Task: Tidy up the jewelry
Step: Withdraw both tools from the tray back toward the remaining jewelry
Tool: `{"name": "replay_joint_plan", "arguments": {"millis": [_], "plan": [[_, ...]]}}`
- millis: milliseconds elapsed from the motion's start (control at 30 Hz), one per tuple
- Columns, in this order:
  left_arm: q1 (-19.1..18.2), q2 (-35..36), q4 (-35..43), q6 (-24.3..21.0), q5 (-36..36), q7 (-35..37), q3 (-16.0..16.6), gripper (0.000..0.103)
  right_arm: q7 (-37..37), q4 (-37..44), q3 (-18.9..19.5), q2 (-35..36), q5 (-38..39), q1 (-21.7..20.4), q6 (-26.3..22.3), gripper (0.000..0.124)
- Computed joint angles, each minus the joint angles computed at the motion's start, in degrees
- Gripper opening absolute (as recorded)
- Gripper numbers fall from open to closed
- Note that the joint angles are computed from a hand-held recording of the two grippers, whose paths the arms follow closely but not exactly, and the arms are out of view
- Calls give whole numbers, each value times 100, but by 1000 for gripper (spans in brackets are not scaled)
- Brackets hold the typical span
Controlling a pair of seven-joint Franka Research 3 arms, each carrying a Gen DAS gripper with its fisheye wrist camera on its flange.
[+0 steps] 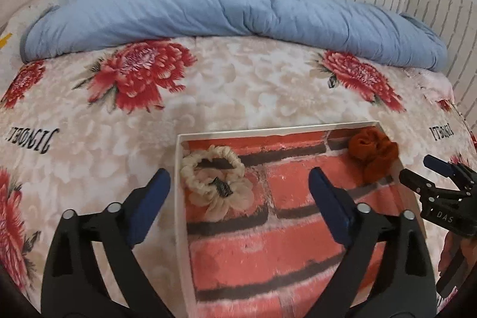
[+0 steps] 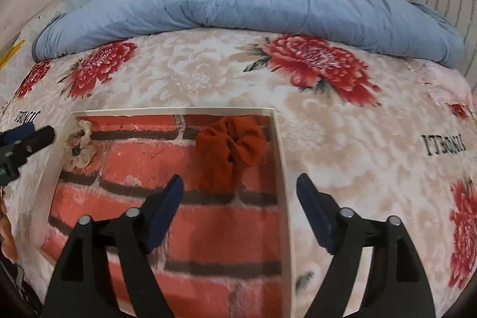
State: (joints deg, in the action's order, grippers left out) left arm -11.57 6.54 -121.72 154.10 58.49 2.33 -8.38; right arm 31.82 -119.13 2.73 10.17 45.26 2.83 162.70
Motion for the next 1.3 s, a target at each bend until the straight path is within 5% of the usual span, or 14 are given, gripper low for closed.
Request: {"name": "replay_joint_plan", "arguments": {"millis": [333, 600, 1067, 1300], "plan": [[-149, -1315, -1215, -540, 195, -661, -550, 98, -1418, -1328, -351, -1240, 1338, -19, 18, 88], [-298, -2319, -2029, -883, -415, -680, -1011, 98, -2163, -2229, -867, -2250, 1919, 236, 70, 90], [-777, -3476, -2921, -1384, -1181, -719, -1719, 98, -2589, -3840, -1546, -3873, 2062, 646, 601, 90], [-1202, -3937, -3229, -2035, -1289, -1192, -2113, 98, -2898, -4571, -2086, -4717, 2011, 922, 1044, 90]]}}
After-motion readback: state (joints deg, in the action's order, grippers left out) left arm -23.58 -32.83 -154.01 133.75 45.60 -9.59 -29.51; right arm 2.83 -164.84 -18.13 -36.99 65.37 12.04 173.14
